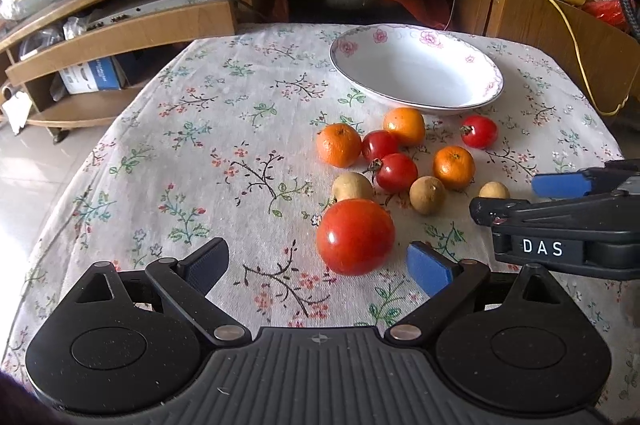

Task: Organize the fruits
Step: 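Grasp the large red tomato with the left gripper while the right gripper grasps a small brown fruit, then carry the red tomato and brown fruit over the white bowl with both grippers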

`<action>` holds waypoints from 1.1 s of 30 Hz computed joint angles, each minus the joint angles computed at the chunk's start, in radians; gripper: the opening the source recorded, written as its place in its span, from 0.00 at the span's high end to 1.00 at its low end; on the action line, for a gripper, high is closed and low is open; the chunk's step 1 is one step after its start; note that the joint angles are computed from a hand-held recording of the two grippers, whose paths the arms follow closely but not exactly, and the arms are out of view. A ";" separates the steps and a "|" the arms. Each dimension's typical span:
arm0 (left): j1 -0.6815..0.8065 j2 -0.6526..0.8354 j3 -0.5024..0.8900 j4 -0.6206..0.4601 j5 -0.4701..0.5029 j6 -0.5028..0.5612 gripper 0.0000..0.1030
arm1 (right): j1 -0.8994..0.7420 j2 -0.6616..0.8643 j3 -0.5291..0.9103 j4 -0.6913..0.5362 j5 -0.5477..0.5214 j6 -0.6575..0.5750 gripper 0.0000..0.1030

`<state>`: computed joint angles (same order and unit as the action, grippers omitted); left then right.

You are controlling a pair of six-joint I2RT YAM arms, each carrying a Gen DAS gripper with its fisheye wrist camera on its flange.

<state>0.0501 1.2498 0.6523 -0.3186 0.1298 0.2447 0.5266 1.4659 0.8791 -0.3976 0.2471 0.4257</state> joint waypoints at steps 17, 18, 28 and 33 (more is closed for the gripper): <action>-0.028 0.100 0.039 0.021 -0.012 -0.003 0.24 | -0.029 0.031 0.018 0.015 -0.084 -0.081 0.74; -0.028 0.097 0.042 0.011 0.003 0.006 0.33 | -0.032 0.028 0.016 0.014 -0.090 -0.083 0.74; -0.028 0.102 0.059 -0.013 0.040 0.025 0.49 | -0.090 -0.073 -0.081 0.051 -0.182 -0.084 0.75; -0.010 0.112 0.061 -0.004 0.077 0.026 0.48 | -0.091 -0.073 -0.081 0.053 -0.183 -0.085 0.75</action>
